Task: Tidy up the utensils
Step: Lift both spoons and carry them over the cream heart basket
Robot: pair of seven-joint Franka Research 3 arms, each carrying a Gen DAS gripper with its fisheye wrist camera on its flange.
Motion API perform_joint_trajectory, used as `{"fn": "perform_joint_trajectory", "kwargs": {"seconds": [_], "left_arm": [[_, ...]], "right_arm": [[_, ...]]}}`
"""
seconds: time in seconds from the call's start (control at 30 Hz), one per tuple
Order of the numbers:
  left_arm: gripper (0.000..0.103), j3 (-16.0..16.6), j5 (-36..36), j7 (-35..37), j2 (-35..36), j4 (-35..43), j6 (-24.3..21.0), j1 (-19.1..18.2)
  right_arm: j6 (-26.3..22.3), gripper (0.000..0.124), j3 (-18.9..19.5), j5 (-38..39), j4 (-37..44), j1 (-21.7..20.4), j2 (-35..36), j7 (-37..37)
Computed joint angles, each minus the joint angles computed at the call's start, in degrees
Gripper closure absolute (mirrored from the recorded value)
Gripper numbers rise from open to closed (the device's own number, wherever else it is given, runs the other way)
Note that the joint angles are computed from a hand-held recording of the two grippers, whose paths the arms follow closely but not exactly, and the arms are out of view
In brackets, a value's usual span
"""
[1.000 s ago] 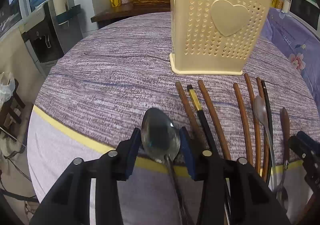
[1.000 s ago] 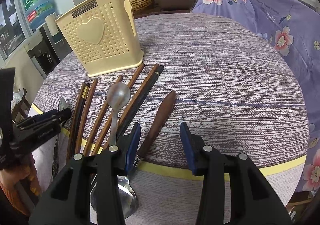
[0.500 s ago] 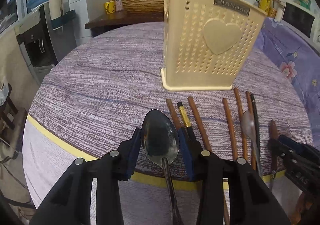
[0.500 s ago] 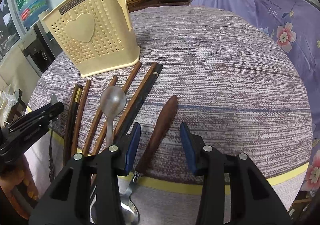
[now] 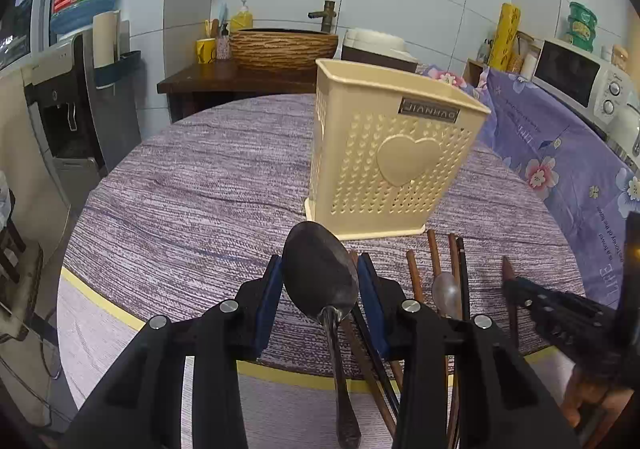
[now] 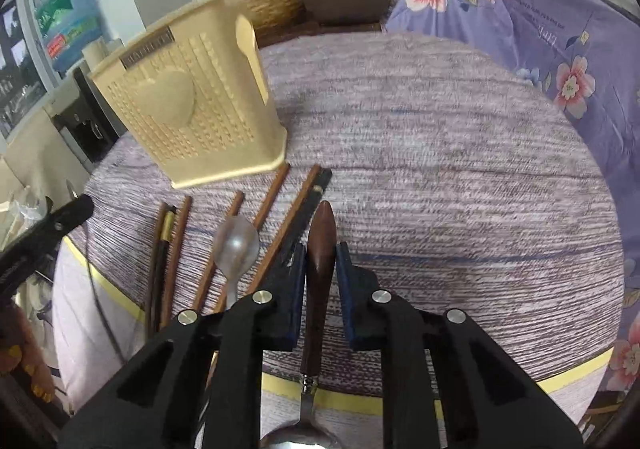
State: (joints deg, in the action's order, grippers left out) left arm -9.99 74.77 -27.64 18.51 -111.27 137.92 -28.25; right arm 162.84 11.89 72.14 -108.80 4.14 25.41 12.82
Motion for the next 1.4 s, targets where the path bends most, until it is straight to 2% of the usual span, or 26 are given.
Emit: {"fn": "perform_joint_trajectory", "kwargs": {"seconds": [0.1,0.17,0.3,0.5,0.7,1.17,1.4], "left_arm": [[0.065,0.0,1.8,-1.9,-1.6,-1.3,-0.3,-0.3],[0.065,-0.3,3.0,-3.2,-2.7,-2.2,-1.0,-0.3],[0.065,-1.2,4.6,-4.3,-4.0,-3.1,-3.9,-0.4],[0.065,-2.0,5.4,-4.8,-3.9,-3.0,-4.5,0.1],[0.065,-2.0,6.1,-6.2,-4.8,-4.0,-4.0,0.7],[0.065,-2.2,8.0,-7.1,-5.3,-4.2,-2.7,1.7],[0.065,-2.1,11.4,-6.9,-8.9,-4.2,0.0,3.6]], "right_arm": [[-3.4,0.108,0.8,7.2,-1.9,-3.1,-3.9,-7.7],[-5.2,0.108,0.1,12.6,-3.3,-3.8,-6.4,-13.5],[-8.2,0.108,-2.7,18.1,-4.9,-3.5,-9.4,-18.5],[-11.4,0.108,-6.4,19.8,-5.9,-1.2,-10.8,-19.7],[-13.1,0.108,-8.0,21.6,-7.2,-0.4,-12.2,-21.5],[-13.2,0.108,-8.6,22.1,-6.5,0.7,-12.6,-22.6],[-15.4,0.108,-8.4,21.4,-3.4,0.6,-12.9,-21.7]]}}
